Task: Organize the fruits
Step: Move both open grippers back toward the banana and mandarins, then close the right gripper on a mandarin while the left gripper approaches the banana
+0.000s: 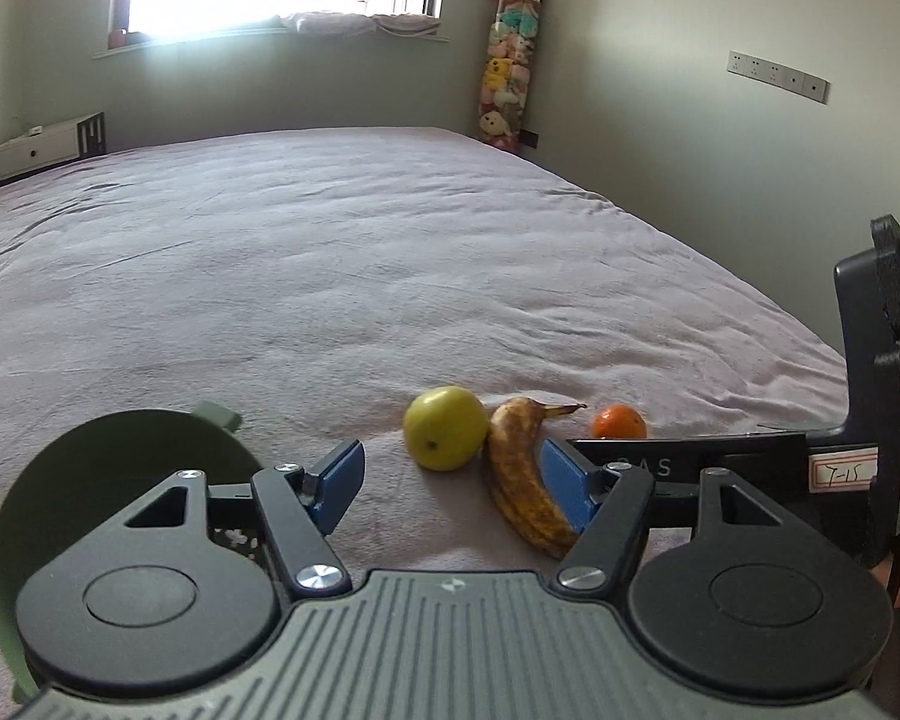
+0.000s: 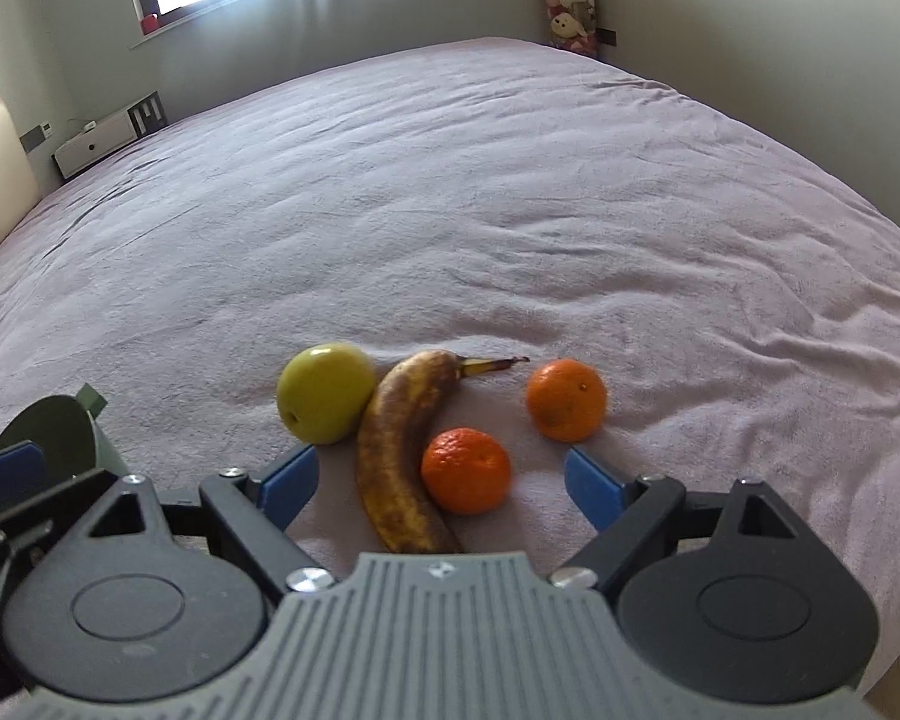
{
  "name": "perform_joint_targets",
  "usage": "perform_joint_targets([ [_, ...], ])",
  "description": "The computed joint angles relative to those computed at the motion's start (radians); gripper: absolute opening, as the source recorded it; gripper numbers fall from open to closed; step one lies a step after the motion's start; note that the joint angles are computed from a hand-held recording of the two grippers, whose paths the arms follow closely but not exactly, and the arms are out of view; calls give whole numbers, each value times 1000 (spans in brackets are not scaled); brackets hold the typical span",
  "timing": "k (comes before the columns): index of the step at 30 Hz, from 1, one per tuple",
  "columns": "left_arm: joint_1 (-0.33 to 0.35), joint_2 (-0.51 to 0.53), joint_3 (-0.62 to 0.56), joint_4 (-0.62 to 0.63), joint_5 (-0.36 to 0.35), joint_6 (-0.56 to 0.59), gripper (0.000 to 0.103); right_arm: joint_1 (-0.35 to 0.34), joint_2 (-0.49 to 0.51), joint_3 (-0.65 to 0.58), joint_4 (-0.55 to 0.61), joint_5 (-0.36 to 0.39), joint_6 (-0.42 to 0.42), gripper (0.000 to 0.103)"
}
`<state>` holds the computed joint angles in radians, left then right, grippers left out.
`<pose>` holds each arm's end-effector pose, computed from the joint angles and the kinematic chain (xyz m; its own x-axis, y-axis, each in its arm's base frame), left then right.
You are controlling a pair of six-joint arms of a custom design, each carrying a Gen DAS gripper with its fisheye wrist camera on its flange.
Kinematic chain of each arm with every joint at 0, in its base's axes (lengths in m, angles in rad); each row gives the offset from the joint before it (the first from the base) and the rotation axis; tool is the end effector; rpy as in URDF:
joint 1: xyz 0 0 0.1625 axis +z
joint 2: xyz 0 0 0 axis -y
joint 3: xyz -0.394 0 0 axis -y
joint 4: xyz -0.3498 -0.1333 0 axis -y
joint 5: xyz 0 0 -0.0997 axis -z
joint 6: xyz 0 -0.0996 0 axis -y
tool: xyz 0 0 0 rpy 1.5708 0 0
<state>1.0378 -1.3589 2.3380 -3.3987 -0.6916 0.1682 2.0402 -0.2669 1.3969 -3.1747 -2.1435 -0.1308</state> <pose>-0.0181 -0.4439 0.2902 -0.7749 -0.0761 -0.6275 0.4722 0.5903 -0.6547 0.3676 -0.5493 -0.0789 -0.8016 -0.2618 0.5376 -0.5114 0.7660 -0.3896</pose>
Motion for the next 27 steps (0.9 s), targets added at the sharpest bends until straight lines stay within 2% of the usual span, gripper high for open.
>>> perform_joint_targets([
  [5,27,55,-22,-39,-23,23,78,-17,14,-20,15,3,-1,78],
  [14,65,126,-59,-80,-21,84,76,-54,50,-67,57,41,-3,69],
  [19,92,150,-91,-57,-27,87,75,-60,76,-105,63,39,-25,69],
  [27,111,190,-108,-64,-37,124,75,-84,91,-126,88,20,-8,68],
])
